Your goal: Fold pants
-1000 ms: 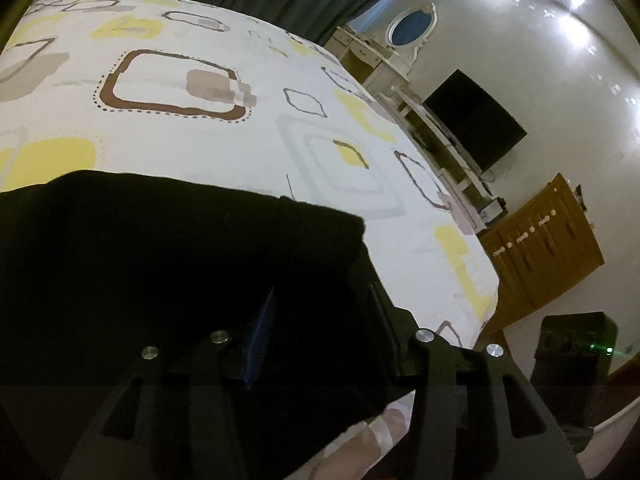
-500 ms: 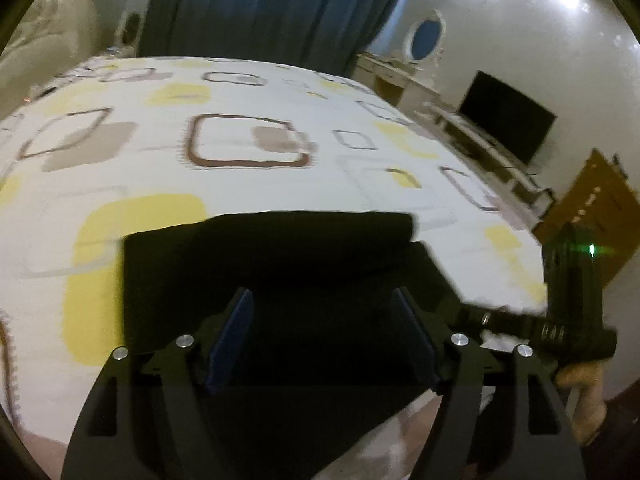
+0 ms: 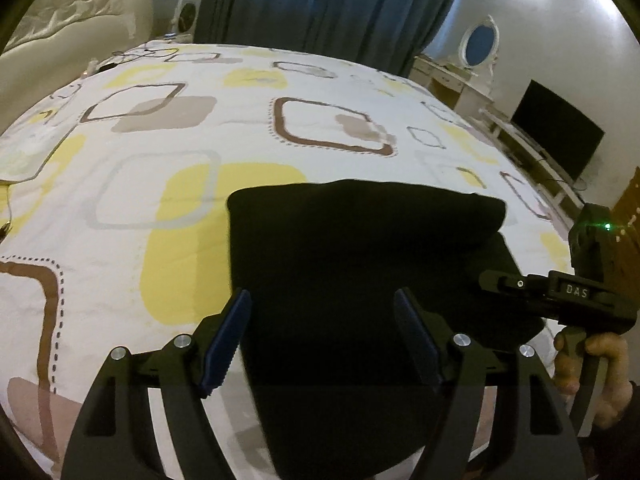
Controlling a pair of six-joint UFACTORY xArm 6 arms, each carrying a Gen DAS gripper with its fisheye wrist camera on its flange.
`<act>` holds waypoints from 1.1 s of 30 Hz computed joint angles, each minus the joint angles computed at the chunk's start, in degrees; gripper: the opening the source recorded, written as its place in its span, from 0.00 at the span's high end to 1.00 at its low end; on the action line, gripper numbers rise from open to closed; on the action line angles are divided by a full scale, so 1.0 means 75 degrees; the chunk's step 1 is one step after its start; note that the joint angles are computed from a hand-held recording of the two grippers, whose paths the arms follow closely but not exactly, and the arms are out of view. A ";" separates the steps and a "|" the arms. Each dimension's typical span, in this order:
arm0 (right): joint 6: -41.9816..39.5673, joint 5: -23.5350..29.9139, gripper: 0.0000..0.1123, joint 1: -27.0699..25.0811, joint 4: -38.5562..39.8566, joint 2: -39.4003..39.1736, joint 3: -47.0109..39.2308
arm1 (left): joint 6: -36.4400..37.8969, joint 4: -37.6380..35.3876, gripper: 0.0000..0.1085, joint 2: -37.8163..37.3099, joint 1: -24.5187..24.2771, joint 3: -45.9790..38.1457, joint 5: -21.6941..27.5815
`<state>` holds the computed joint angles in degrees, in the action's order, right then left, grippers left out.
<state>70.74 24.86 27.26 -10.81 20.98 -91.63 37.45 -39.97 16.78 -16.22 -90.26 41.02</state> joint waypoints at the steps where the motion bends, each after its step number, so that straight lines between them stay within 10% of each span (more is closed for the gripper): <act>1: -0.0046 -0.0044 0.69 -0.0007 0.0107 0.0010 0.0013 | 0.0001 -0.0001 0.33 0.0003 0.0021 0.0013 -0.0008; 7: 0.0079 -0.0097 0.87 -0.0004 0.0000 -0.0061 0.0107 | -0.0076 0.0154 0.33 -0.0003 0.0069 0.0104 -0.0088; 33: 0.3033 -0.1058 0.89 -0.0340 -0.2428 -0.2157 0.2825 | -0.0033 0.0269 0.33 0.0001 -0.0220 0.0098 0.0000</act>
<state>93.49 16.93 24.71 -29.02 4.80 -70.45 37.20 -37.95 16.79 -17.87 -89.52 41.01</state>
